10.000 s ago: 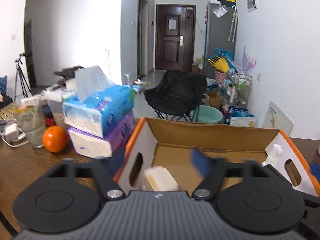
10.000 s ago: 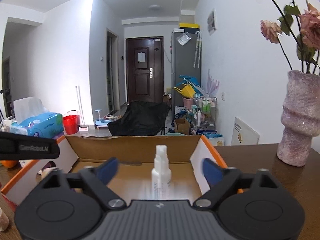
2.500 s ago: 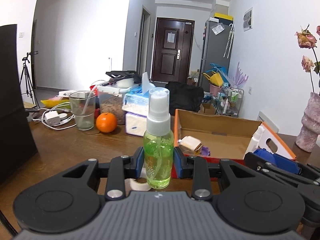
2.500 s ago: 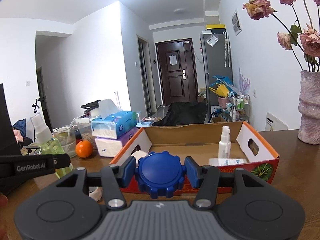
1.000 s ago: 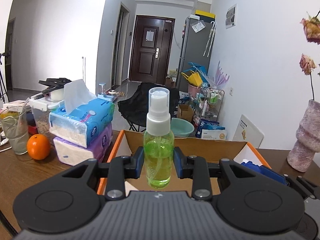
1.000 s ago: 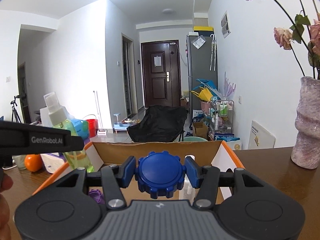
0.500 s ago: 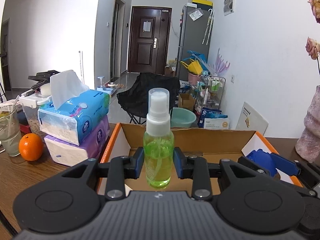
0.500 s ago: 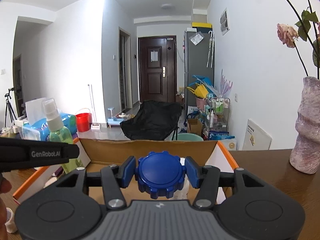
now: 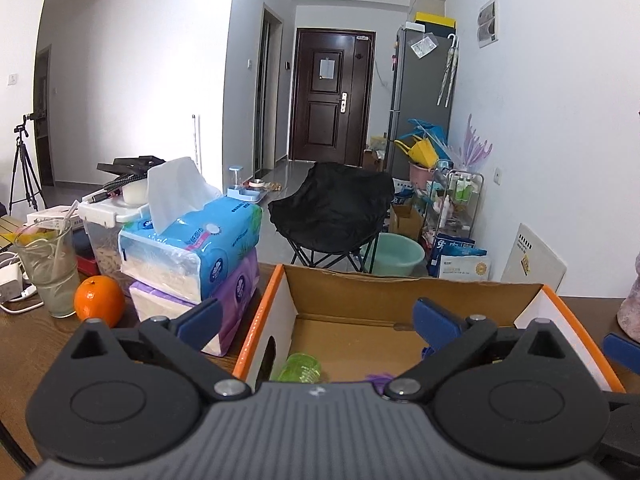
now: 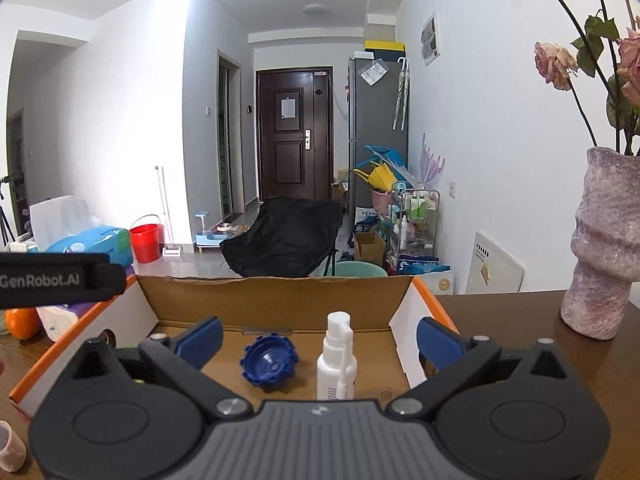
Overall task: Organize rigid objects
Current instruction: 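Open the right gripper dropping the blue cap while the left gripper releases the green spray bottle into the box, then withdraw both grippers from the box back over the table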
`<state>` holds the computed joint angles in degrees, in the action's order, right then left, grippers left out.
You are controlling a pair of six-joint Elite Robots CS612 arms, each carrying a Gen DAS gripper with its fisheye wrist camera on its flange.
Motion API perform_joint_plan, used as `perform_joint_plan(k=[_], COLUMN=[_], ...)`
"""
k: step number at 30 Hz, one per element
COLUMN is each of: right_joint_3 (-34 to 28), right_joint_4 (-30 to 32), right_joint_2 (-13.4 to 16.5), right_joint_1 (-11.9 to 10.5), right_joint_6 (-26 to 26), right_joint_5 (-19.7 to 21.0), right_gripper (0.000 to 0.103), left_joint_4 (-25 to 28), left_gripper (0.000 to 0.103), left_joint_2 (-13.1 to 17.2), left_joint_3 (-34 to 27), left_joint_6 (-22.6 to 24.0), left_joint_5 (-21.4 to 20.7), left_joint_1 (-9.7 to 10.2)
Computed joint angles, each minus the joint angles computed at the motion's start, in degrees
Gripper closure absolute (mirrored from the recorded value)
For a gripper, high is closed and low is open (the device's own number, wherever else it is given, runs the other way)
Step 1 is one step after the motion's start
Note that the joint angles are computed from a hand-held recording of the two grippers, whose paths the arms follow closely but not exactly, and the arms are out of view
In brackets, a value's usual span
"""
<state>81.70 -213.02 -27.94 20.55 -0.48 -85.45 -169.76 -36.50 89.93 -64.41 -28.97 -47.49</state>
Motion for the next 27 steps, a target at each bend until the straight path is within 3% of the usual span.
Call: perform_joint_plan(k=[15,27], right_joint_3=[0.85,5.59], right_joint_4=[-0.42,-3.51], right_joint_2=[-0.55,-2.40], right_joint_1=[-0.10,-0.81], right_joint_6=[-0.24,-0.14], right_joint_5=[-1.64,-1.84], right_gripper=[0.000,0.000], left_joint_4=[3.17,6.56], left_gripper=[0.000,0.000], left_joint_2=[-0.35,-2.25], left_joint_3=[0.14,3.21], left_joint_6=[-1.92,-7.37], left_joint_5=[0.43,0.46], left_joint_1=[-0.79,-2.64])
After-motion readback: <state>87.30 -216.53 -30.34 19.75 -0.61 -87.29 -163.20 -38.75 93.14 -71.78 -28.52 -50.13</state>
